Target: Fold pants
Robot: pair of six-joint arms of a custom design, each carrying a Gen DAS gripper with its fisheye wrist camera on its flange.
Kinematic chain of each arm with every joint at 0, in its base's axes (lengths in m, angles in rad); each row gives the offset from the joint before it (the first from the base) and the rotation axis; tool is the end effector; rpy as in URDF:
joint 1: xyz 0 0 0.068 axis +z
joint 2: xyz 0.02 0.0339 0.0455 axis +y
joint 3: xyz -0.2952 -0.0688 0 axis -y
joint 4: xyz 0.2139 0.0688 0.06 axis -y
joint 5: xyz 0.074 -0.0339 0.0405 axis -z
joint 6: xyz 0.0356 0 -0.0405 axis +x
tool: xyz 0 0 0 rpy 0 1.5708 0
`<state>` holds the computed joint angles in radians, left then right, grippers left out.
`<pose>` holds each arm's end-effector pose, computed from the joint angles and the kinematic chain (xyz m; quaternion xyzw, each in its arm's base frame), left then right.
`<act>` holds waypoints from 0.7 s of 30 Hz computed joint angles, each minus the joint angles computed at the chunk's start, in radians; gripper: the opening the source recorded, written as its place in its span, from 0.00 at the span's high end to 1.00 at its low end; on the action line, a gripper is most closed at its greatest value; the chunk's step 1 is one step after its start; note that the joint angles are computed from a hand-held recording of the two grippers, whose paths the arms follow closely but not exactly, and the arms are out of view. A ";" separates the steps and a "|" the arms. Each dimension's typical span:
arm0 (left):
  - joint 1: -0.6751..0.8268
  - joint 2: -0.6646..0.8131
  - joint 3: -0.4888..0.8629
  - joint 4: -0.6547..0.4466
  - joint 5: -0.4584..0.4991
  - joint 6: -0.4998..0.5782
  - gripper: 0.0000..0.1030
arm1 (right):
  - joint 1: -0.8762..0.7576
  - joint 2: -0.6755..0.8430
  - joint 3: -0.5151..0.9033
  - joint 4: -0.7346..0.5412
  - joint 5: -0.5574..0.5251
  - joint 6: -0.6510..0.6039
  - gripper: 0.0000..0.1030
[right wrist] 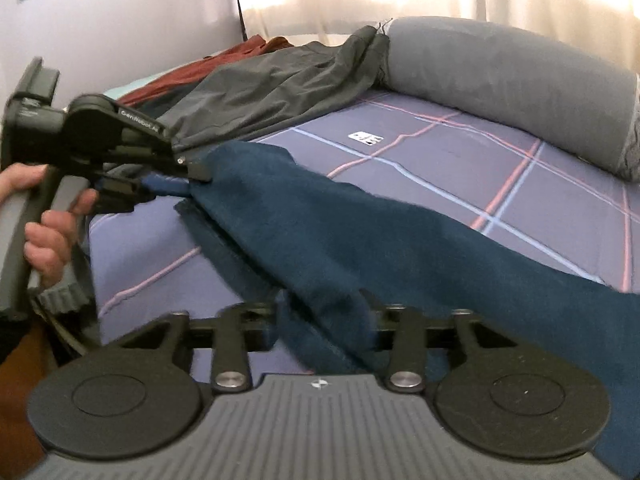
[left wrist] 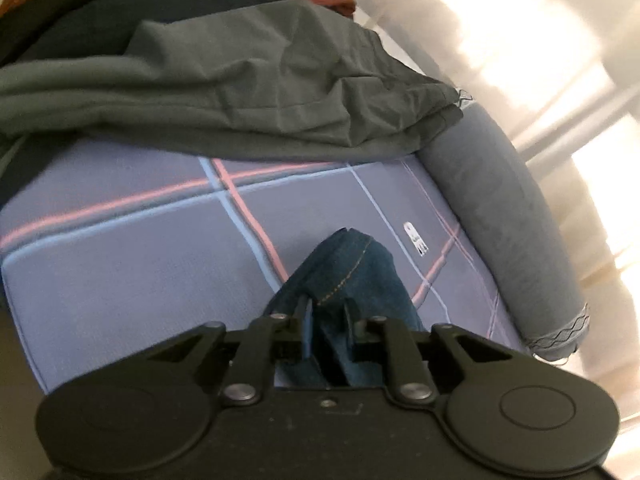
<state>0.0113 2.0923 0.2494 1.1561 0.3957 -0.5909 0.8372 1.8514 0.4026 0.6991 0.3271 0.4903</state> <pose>0.2501 -0.0109 0.0796 -0.1825 0.8713 -0.2901 0.3511 0.1867 0.1900 0.1187 -0.0921 0.9023 0.1250 0.4022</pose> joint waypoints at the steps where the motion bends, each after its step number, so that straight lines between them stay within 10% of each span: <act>1: 0.003 -0.005 -0.007 0.007 0.002 0.002 0.15 | -0.023 0.011 0.018 -0.009 -0.040 0.014 0.87; 8: 0.035 -0.052 -0.009 -0.110 -0.026 0.160 0.04 | -0.108 -0.015 -0.009 -0.035 -0.296 0.043 1.00; 11: 0.082 -0.056 -0.015 -0.102 0.000 0.139 0.00 | -0.112 -0.018 -0.032 0.020 -0.312 0.039 0.76; 15: 0.144 -0.138 -0.051 -0.029 0.046 0.115 0.00 | -0.161 -0.082 -0.078 0.080 -0.350 0.071 0.73; 21: 0.069 -0.125 0.157 -0.302 0.053 0.151 0.00 | -0.196 -0.106 -0.095 0.083 -0.307 0.095 0.70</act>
